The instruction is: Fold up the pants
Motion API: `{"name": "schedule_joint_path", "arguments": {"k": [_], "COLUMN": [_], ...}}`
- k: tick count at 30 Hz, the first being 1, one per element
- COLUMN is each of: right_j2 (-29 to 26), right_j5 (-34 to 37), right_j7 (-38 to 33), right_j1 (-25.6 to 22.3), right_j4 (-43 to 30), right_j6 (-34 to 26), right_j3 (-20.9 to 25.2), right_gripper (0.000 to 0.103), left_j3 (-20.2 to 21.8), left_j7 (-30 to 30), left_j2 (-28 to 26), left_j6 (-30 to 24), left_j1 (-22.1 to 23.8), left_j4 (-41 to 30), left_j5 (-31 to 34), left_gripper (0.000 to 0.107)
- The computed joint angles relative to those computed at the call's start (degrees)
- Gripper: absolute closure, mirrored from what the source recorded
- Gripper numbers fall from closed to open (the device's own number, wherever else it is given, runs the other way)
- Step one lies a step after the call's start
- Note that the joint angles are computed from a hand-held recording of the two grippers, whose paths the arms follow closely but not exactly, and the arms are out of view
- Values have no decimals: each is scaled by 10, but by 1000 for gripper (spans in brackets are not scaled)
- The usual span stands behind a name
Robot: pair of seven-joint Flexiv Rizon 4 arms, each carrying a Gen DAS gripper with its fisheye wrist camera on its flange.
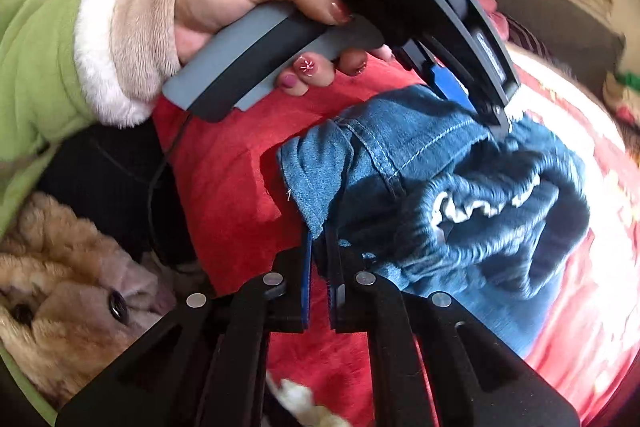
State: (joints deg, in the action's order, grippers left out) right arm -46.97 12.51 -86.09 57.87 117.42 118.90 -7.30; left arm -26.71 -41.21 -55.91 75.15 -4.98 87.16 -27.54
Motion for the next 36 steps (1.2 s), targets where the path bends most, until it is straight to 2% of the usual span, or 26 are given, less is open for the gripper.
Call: {"name": "schedule_joint_path", "arguments": {"k": [4,9,12,14,17,18,19,21,26,28,31,32,34,36], "right_j2": [0,24,31,38,48,54,55,47,28,27,24,19,26,34], "right_j5": [10,-6,-16,4,46,85,87,83,37,24,15,13,15,29], "right_j7": [27,48,64,71,94,83,96,130,183,194,205,205,202,195], "right_j1": [-25,-99,-131,-125,-95,-70,-61,-63,-101,-98,-100,-101,-107,-99], "right_j4": [2,45,54,45,22,1,-5,-13,-17,-13,-3,-1,17,23], "right_j6": [20,145,190,169,90,38,6,-33,-23,-18,15,34,71,88], "right_j3": [29,109,139,132,88,66,49,44,68,60,63,67,80,78], "right_gripper": [94,88,88,88,88,88,88,88,88,88,87,85,68,61], "left_j3": [-10,-36,-52,-60,-73,-77,-81,-89,-104,-112,-129,-134,-143,-152], "left_j7": [5,18,24,24,25,25,24,23,14,10,5,3,-1,-6], "left_j2": [-1,3,6,7,7,7,7,6,3,3,3,3,5,7], "left_j6": [7,33,50,58,72,77,82,85,97,102,113,117,127,136], "left_j1": [6,24,35,41,51,54,57,64,79,86,100,104,113,121], "left_j4": [5,25,39,44,54,56,59,62,70,74,84,87,96,104], "left_j5": [-2,-4,1,4,12,16,19,26,42,47,57,62,73,86], "left_gripper": [74,74,74,74,74,74,74,73,73,66,66,66,61,59]}}
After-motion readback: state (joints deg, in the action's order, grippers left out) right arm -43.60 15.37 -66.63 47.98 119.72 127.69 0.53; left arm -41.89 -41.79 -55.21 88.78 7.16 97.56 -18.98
